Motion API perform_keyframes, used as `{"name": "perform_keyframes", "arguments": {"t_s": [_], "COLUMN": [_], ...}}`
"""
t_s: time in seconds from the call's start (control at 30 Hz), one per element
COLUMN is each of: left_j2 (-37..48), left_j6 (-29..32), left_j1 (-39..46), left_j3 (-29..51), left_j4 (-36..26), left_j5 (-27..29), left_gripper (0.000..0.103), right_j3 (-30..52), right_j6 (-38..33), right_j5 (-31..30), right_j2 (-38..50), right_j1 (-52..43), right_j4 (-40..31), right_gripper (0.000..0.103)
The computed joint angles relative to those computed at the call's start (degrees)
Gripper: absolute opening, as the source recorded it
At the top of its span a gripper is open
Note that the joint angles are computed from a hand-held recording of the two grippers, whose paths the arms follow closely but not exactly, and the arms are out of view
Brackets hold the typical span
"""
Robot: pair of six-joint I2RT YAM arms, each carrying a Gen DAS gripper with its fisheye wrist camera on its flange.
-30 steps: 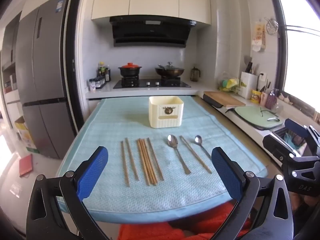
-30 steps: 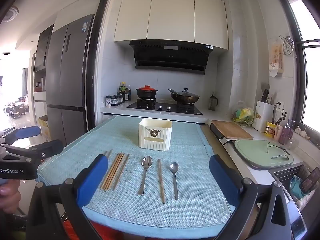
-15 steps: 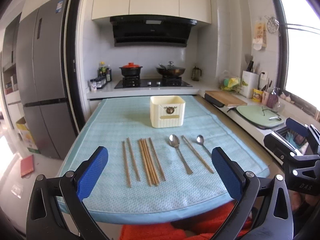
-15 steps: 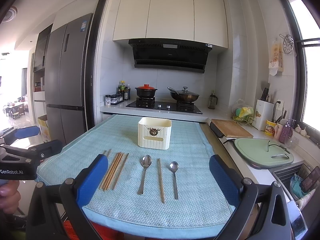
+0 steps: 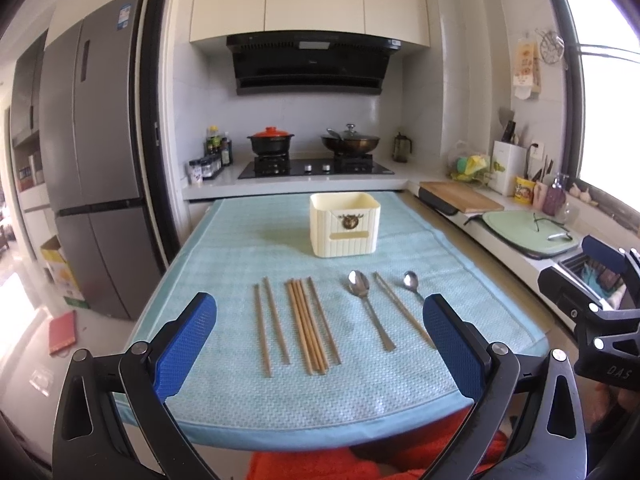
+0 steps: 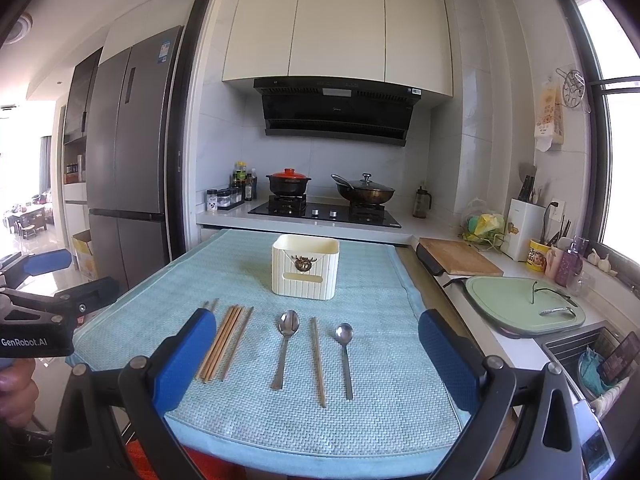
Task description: Organize utensils
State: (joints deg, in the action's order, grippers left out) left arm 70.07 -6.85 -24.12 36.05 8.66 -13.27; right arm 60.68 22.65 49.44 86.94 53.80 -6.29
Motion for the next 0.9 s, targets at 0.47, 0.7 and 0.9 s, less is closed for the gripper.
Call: {"name": "perform_keyframes", "arguments": {"t_s": [0.47,0.7,0.9], "left_j2": [1.31,0.55,1.38], "left_j6": [0.26,1.49,1.0], "left_j1": [-0.14,0.15,1.01], "left_j3": [0.43,-0.08,0.47], "left_j4": [0.33,1.4,1.38], "left_j5": [0.78,2.19,3.77], "left_gripper": [0.103,0.103,0.103], "right_j3": [1.61,1.3,0.86], "right_j6": [0.72,0.8,0.6], "right_j5": [-1.35,-1.72,-2.29], "right_j2": [0.86,1.0,0.95], "right_j1": [-1.24,-1.47,-1.85], "right_j4": [-1.95,-1.63,-1.23], "right_gripper": [0.103,0.103,0.103]}}
